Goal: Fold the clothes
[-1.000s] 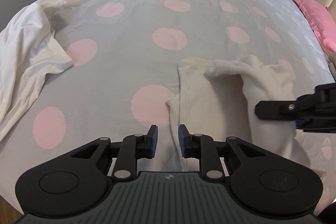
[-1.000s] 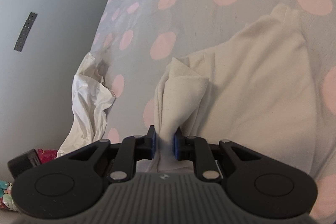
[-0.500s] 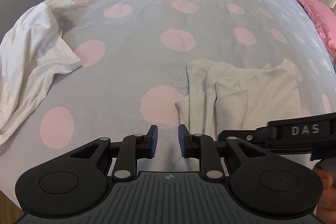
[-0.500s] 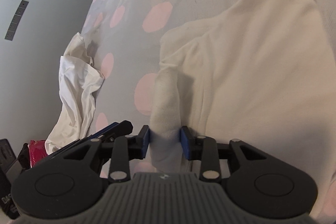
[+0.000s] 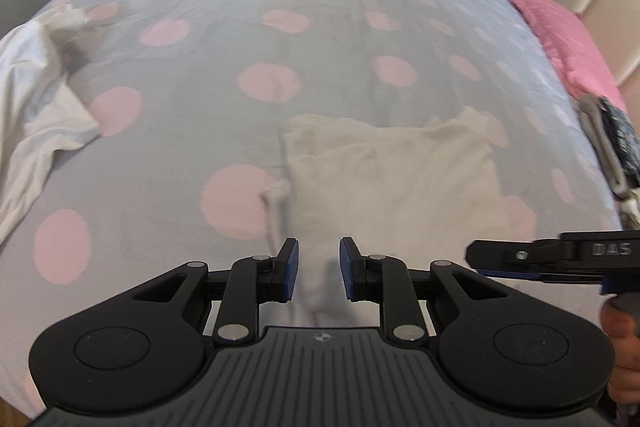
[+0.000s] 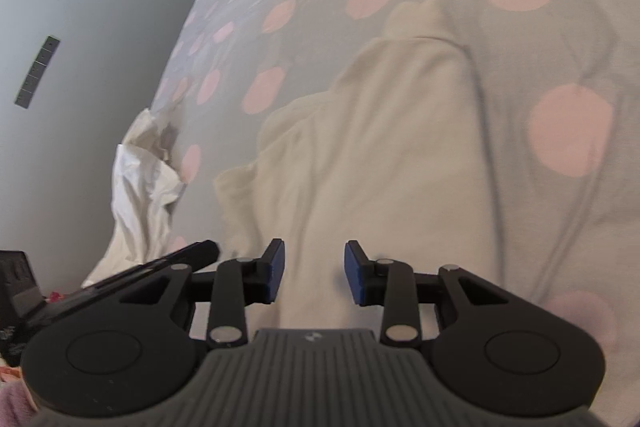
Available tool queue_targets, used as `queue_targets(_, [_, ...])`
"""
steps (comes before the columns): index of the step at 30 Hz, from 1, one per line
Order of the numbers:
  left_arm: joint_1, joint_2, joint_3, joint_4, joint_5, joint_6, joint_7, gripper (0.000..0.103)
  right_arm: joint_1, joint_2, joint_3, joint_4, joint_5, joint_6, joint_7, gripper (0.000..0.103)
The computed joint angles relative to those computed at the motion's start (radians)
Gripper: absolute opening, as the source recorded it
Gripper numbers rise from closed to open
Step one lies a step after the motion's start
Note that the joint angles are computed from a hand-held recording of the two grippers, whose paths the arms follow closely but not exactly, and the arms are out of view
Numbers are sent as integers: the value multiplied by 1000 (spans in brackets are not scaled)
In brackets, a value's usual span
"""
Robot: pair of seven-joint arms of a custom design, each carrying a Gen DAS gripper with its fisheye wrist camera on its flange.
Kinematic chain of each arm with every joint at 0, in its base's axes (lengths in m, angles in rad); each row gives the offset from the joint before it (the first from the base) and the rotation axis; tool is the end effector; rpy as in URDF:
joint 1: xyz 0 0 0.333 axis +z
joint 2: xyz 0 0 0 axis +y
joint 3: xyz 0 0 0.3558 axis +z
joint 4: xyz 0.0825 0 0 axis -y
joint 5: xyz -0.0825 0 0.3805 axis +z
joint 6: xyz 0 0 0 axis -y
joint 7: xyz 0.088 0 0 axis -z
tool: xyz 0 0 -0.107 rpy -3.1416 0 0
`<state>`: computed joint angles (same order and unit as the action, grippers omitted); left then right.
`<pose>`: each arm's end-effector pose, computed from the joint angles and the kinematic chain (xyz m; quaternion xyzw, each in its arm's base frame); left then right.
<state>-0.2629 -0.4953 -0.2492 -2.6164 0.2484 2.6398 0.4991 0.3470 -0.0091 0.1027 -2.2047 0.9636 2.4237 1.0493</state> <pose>0.3441 -0.2099 0.4995 -0.7920 0.5423 -0.2414 0.1430 0.4912 0.2409 0.4510 -0.7491 0.5582 0.1592 0.3192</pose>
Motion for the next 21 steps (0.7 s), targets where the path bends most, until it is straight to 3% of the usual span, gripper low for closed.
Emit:
queue_targets(5, [-60, 32, 9, 31, -19, 8, 96, 19, 0, -61, -5, -77, -96, 59, -40, 37])
queue_targets(13, [-87, 92, 7, 68, -104, -186, 146, 18, 11, -147, -8, -212, -268, 105, -87, 33])
queue_targets(21, [-89, 11, -2, -1, -143, -131, 99, 19, 6, -148, -33, -214, -260, 74, -87, 35])
